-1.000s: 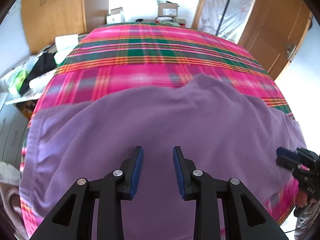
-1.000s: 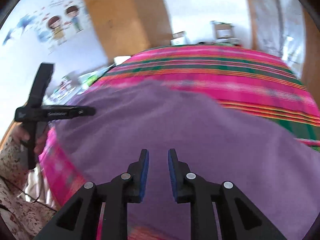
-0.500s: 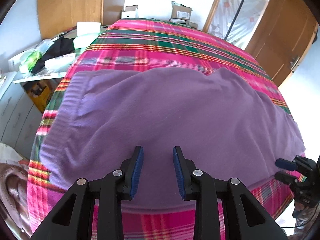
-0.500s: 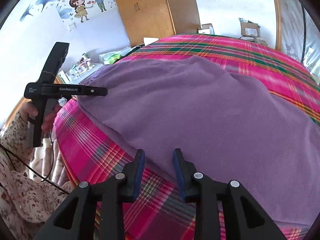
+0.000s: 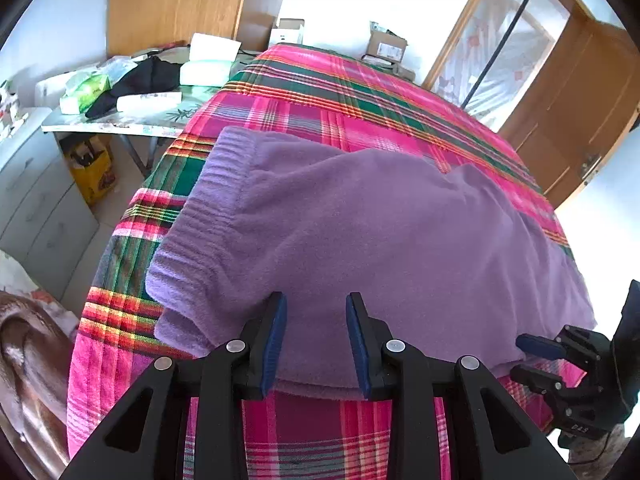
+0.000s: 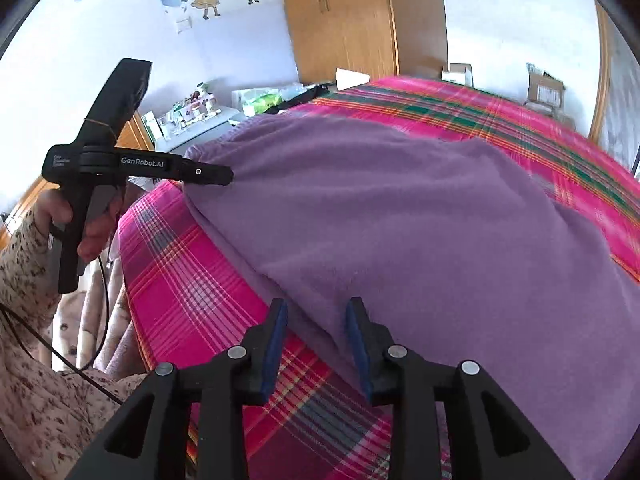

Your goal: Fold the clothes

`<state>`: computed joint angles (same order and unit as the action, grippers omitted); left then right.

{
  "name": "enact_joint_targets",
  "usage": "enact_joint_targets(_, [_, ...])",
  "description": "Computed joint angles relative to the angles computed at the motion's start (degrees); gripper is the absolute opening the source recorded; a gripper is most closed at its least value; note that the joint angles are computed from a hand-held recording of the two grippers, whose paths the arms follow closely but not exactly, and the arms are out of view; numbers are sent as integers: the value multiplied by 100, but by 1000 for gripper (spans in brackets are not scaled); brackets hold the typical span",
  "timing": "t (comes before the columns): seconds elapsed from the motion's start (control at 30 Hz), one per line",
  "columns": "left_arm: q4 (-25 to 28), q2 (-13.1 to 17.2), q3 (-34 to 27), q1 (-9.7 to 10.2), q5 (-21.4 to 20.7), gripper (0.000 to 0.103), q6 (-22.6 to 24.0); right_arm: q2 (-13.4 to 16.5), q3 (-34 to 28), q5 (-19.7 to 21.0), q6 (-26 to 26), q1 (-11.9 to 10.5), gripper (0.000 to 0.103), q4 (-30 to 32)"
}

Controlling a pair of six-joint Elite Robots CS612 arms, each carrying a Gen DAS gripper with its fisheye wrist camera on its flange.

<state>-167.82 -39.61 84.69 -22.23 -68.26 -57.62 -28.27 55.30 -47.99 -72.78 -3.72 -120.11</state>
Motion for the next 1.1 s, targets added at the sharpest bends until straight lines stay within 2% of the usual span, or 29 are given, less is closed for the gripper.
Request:
enact_joint_targets(0.03, [-9,0,2,1,-6,32,7,6,5,-8,122,-2,25,-85])
enact_joint_targets(0.07, [-16,0,3,1,-9,32,19,12,10,-17,244,-3,6,-169])
enact_joint_targets(0.1, [-15,-1,4,-1,-5,32,46,17,12,-19,352,-5,2,-240])
enact_joint_targets(0.2, [-57,-17,39,1,-21,32,63,-3,9,141,382,-25,2,-223])
enact_joint_targets(0.27, [-77,-40,79,-4,5,32,26,-133,174,157,84,-51,2,-228])
enact_joint_targets(0.37, [-160,-77,173,2,-3,32,-69,-248,384,-167,-268,-26,2,-401])
enact_joint_targets(0.47, [-332,-93,267,13,-62,32,-108,-213,388,-444,-176,20,2,-487])
enact_joint_targets(0.6, [-354,-158,361,8,-19,32,-134,-178,260,-513,-88,42,5,-242])
enact_joint_targets(0.7, [-564,-236,522,0,95,32,-240,-198,225,-617,-217,54,13,-121])
enact_joint_targets(0.77, [-766,-285,643,-2,167,32,-323,-206,180,-512,-316,42,13,88])
enact_joint_targets(0.87, [-1037,-333,796,14,195,32,-538,-95,-212,-168,-525,39,15,1043])
enact_joint_targets(0.97, [-727,-427,894,-12,493,32,-869,-9,-387,-37,-442,102,21,1190])
enact_joint_targets(1.1, [-907,-473,1076,32,366,32,-1179,70,-525,33,-314,217,21,1319])
